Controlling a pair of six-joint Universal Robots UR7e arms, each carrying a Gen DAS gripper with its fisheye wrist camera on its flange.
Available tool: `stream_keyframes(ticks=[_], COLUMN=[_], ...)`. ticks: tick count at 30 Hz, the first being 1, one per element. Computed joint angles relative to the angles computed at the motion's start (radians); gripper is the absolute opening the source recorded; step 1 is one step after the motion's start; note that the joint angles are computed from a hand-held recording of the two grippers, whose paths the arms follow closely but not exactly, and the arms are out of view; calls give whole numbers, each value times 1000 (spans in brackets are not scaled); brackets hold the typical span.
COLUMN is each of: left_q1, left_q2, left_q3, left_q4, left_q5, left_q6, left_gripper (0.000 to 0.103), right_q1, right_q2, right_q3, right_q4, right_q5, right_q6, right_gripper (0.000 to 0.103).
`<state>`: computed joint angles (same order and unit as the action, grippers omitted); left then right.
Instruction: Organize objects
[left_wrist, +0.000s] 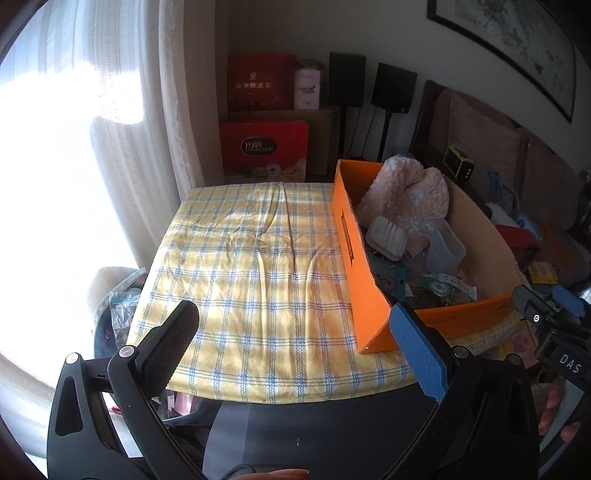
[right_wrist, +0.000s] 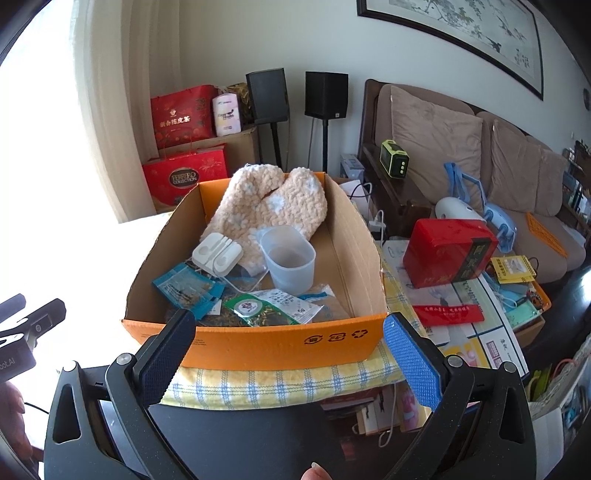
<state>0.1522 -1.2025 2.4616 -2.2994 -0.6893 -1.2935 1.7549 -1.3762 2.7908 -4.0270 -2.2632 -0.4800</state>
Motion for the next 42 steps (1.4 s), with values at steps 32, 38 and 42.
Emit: stream_keyframes(ticks=[32,38,42], left_q1=[-12,-12,-13], left_q2=[-17,-16,-15], left_q3=[-13,-13,-14], left_q4=[117,113,115], left_q5=[23,21,21], left_q6=[-66,-60,-61], left_gripper=[103,103,103], right_q1=[8,8,6], right_q2=[32,32,34], right_q3=[-4,-4,-1], right_q4=[-34,-34,-40], right_q5=[-16,-15,-13], right_q6=[-19,-19,-20], right_gripper=[103,103,103])
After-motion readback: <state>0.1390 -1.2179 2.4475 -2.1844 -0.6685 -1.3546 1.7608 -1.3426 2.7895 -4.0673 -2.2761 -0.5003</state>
